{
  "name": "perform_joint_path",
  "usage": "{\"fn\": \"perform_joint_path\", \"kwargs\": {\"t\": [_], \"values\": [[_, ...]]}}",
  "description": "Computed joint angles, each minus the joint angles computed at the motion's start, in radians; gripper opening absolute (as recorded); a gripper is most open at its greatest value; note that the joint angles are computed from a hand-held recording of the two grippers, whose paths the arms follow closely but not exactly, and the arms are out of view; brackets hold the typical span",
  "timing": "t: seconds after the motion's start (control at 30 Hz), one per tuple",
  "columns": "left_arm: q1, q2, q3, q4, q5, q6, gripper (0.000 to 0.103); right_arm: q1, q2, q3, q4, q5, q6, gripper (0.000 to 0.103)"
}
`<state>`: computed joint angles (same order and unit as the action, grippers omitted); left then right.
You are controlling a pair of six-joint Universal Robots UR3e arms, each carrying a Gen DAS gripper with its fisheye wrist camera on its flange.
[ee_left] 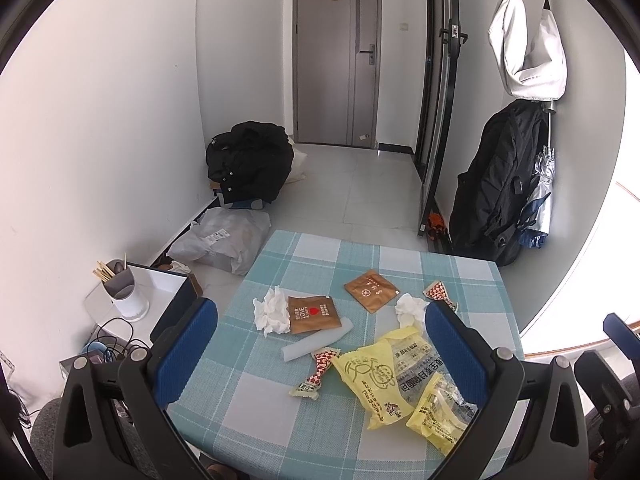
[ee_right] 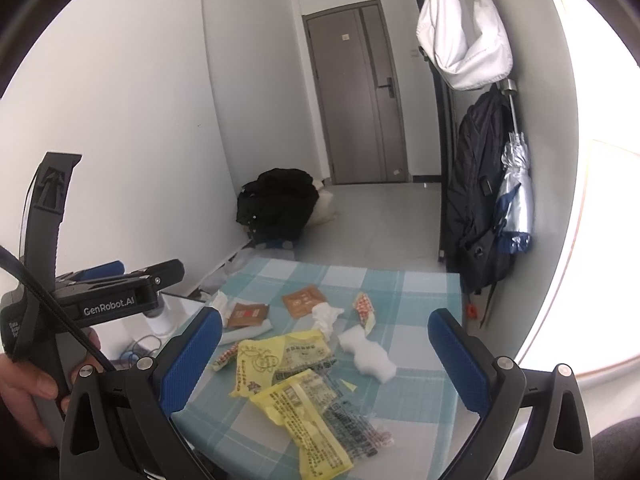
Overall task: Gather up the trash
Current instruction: 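Lower the right gripper onto the white foam strip and close it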
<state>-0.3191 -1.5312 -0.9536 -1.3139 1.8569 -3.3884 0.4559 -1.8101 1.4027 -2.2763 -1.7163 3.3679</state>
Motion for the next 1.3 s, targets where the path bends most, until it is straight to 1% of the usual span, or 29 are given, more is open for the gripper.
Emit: {"fn": "perform_joint_path", "kwargs": {"t": [0.13,0.27,0.33,0.47,0.57,0.7,0.77,0.8,0.83,1.0,1.03,1.1,1.13,1.2,1.23,1.3], "values": [[0.024,-0.002,0.014,-0.023,-0.033,0.0,0.102,0.0,0.01,-0.012,0.008,-0.001,-0.001,0.103],[0.057,-0.003,0.025,-0.047,-0.075,0.004,0.102,-0.051,0.002,-0.015,0.048,0.107,0.006,0.103],[0.077,0.0,0.027,-0.05,-0.096,0.008,0.102,-0.064,0.003,-0.019,0.066,0.128,0.018,0.103],[0.158,0.007,0.034,-0.085,-0.195,0.011,0.102,-0.099,0.03,-0.059,0.105,0.16,0.008,0.103],[0.222,0.008,0.029,-0.112,-0.265,0.006,0.102,-0.162,0.077,-0.14,0.201,0.243,-0.037,0.103],[0.267,0.011,-0.005,-0.079,-0.282,0.0,0.102,-0.226,0.186,-0.293,0.365,0.307,-0.109,0.103],[0.285,0.008,-0.015,-0.068,-0.284,0.004,0.102,-0.249,0.252,-0.367,0.425,0.338,-0.17,0.097],[0.295,0.006,-0.016,-0.068,-0.288,0.006,0.102,-0.248,0.279,-0.394,0.443,0.331,-0.188,0.096],[0.319,0.012,-0.03,-0.062,-0.311,0.017,0.102,-0.246,0.325,-0.445,0.478,0.321,-0.213,0.094],[0.387,0.011,-0.036,-0.109,-0.372,0.029,0.102,-0.25,0.491,-0.621,0.609,0.312,-0.28,0.091],[0.401,0.013,-0.038,-0.12,-0.385,0.032,0.102,-0.254,0.518,-0.651,0.636,0.318,-0.288,0.086],[0.428,0.013,-0.034,-0.146,-0.414,0.037,0.102,-0.25,0.584,-0.722,0.688,0.304,-0.298,0.081],[0.443,0.012,-0.033,-0.16,-0.436,0.043,0.102,-0.25,0.606,-0.74,0.701,0.303,-0.301,0.077],[0.473,0.009,-0.029,-0.187,-0.473,0.054,0.102,-0.25,0.641,-0.763,0.718,0.297,-0.299,0.073],[0.482,0.006,-0.025,-0.199,-0.481,0.056,0.102,-0.251,0.645,-0.749,0.71,0.3,-0.301,0.069],[0.496,-0.004,-0.019,-0.22,-0.499,0.062,0.102,-0.252,0.649,-0.735,0.709,0.299,-0.308,0.066]]}}
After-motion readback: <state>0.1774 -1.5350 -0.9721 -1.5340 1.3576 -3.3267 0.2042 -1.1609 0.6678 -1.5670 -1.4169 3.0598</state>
